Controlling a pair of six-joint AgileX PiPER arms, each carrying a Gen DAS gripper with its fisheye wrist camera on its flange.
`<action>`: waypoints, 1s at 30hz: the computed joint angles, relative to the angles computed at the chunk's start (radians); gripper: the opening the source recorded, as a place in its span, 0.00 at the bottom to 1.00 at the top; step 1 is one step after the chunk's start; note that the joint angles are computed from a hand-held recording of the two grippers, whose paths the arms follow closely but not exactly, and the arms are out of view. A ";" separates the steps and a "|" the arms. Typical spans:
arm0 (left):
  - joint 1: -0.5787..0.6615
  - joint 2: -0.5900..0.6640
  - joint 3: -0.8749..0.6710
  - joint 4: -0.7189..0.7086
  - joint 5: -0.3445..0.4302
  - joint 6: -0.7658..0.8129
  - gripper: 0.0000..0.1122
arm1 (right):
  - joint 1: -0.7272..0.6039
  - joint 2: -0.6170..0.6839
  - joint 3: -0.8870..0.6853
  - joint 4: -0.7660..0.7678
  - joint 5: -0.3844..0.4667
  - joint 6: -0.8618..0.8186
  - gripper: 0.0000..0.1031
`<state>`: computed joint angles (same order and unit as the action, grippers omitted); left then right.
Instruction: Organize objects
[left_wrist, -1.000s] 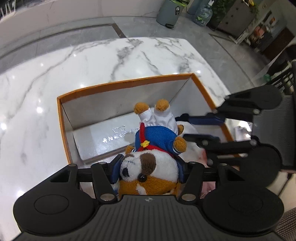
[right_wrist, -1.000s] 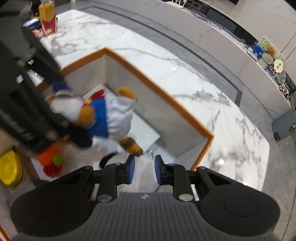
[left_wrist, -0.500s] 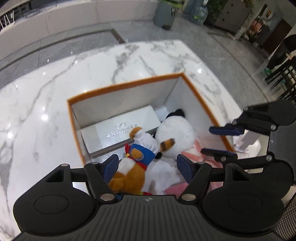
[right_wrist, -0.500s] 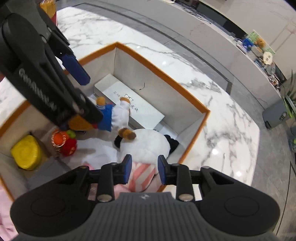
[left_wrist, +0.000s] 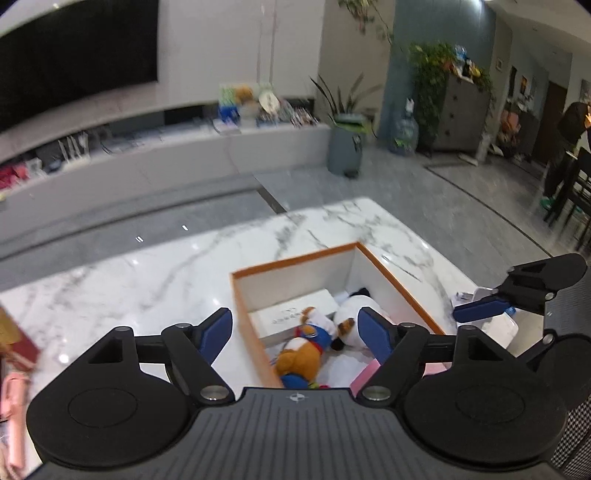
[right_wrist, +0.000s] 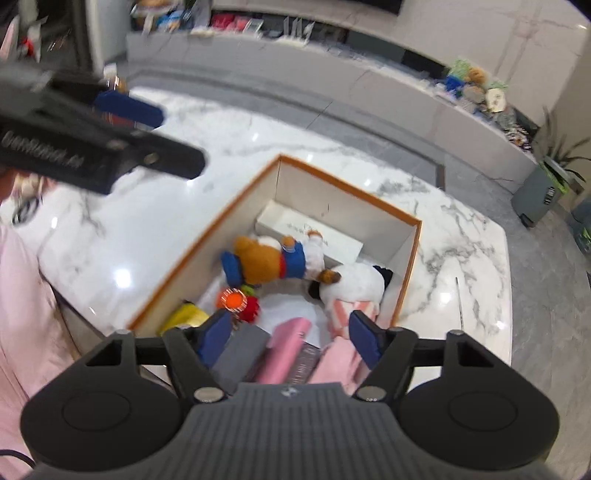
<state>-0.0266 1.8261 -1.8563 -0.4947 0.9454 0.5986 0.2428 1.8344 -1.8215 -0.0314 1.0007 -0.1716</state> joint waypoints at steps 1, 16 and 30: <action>0.007 -0.037 0.054 0.001 -0.033 0.004 0.79 | 0.011 -0.041 0.059 -0.005 -0.045 0.033 0.72; 0.045 -0.396 0.674 -0.117 -0.554 0.064 0.86 | 0.336 -0.413 0.675 -0.832 -0.427 1.215 0.89; 0.061 -0.475 0.929 -0.211 -0.724 0.130 0.88 | 0.451 -0.354 0.791 -1.134 -0.289 1.673 0.93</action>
<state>0.0347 1.3514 -0.9278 -0.7055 0.2212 0.7289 0.6933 1.4802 -1.0309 -1.1653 0.7115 1.5018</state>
